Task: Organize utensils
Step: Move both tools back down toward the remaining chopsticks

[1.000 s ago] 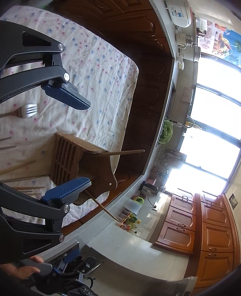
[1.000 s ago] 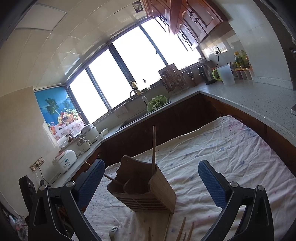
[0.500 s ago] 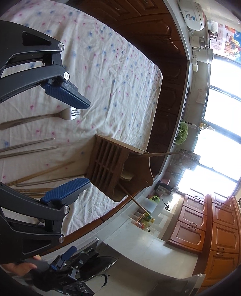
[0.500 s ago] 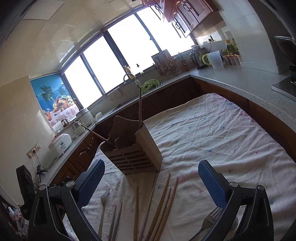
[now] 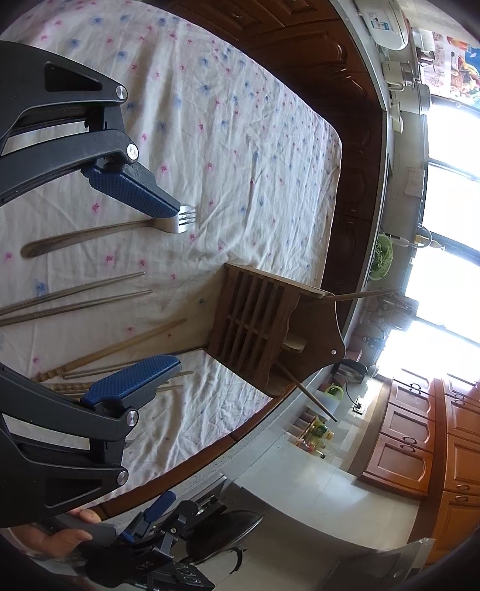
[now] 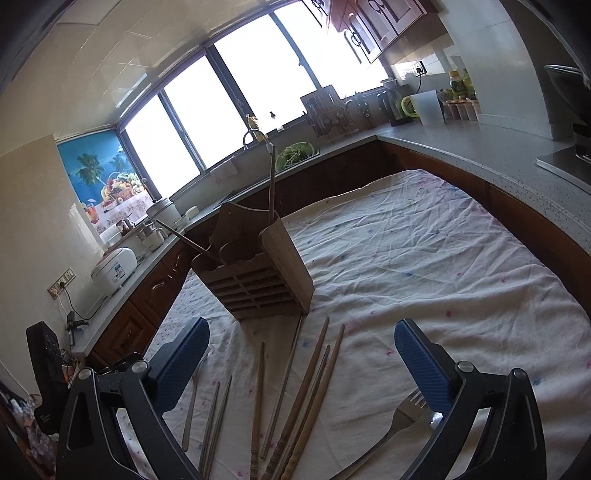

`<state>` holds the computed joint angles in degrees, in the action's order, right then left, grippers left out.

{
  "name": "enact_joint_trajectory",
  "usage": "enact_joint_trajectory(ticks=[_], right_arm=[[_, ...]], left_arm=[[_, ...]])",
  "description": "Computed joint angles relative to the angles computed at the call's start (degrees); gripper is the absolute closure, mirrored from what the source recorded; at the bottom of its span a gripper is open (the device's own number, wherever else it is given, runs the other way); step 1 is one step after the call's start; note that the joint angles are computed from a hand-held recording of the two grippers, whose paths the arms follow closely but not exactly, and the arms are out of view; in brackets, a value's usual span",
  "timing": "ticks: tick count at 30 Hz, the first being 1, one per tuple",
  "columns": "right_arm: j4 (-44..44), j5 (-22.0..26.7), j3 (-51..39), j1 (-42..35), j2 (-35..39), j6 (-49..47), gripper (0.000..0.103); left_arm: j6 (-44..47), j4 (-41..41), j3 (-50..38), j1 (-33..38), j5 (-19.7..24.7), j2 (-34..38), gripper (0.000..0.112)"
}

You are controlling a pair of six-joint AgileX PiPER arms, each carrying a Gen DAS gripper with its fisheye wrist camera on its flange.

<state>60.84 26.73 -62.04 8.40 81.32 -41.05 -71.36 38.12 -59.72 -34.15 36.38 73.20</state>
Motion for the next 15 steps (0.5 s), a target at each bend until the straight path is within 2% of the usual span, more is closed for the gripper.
enact_joint_trajectory(ticks=[3,6,8,12,15], right_arm=[[-3.13,-1.10,-0.50,0.81,0.49,2.34,0.004],[-5.20,-0.96,-1.27,1.02,1.51,3.80,0.012],[-7.78,-0.83,-2.13,1.38,2.41,6.07,0.024],[-10.58,-0.04,-3.66,2.00,4.35,8.40,0.033],[-13.76,0.84,-5.49,2.69,6.36,11.05,0.044]], left_arm=[[1.44,-0.87,-0.41,-0.08,-0.22,1.31,0.035],[5.49,-4.32,-1.00,0.89,-1.14,2.80,0.045],[8.95,-7.35,-1.49,1.69,-1.92,3.88,0.056],[14.22,-11.61,-2.45,2.57,-2.92,5.84,0.064],[18.33,-14.98,-3.84,3.10,-3.00,7.89,0.072]])
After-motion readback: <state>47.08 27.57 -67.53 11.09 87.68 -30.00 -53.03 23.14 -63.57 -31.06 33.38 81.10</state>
